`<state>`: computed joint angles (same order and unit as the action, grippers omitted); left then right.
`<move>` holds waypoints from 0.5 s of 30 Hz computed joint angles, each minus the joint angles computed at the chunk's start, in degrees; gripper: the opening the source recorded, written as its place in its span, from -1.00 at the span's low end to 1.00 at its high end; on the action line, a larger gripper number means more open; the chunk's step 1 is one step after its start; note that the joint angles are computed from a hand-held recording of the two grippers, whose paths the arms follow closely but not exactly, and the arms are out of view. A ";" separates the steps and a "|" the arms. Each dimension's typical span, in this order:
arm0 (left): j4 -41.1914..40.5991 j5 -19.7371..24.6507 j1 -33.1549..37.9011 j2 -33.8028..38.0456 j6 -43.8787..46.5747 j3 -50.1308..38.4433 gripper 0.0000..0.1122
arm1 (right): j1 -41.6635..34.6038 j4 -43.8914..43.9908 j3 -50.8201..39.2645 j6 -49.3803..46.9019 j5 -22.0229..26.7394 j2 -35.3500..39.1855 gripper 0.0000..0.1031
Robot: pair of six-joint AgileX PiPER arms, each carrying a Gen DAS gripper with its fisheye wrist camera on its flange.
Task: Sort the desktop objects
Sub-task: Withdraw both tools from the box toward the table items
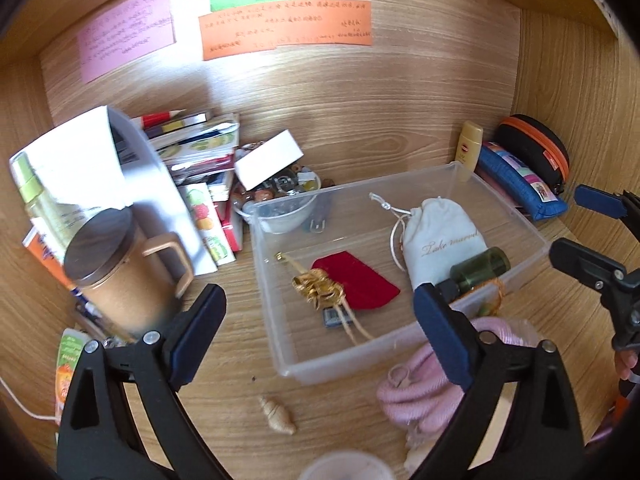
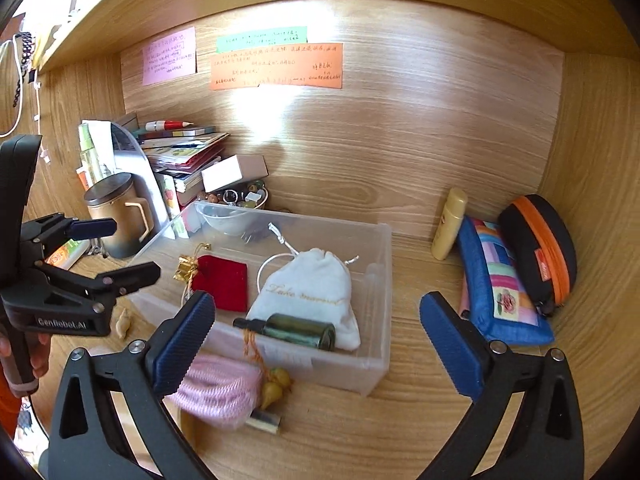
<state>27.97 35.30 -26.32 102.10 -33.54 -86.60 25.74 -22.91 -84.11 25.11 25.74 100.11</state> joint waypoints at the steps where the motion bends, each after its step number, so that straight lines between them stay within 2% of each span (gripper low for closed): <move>1: 0.37 -0.09 -0.08 -0.71 -0.49 0.94 0.71 | 0.34 -1.17 0.96 1.20 -0.11 -0.61 0.99; 15: 4.69 -3.35 0.07 -10.23 -7.92 17.40 0.71 | 5.34 -9.72 9.83 10.41 -0.26 -5.02 0.99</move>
<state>32.66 31.95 -26.25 91.87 -41.47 -69.20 31.09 -32.63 -74.27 35.52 25.48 95.09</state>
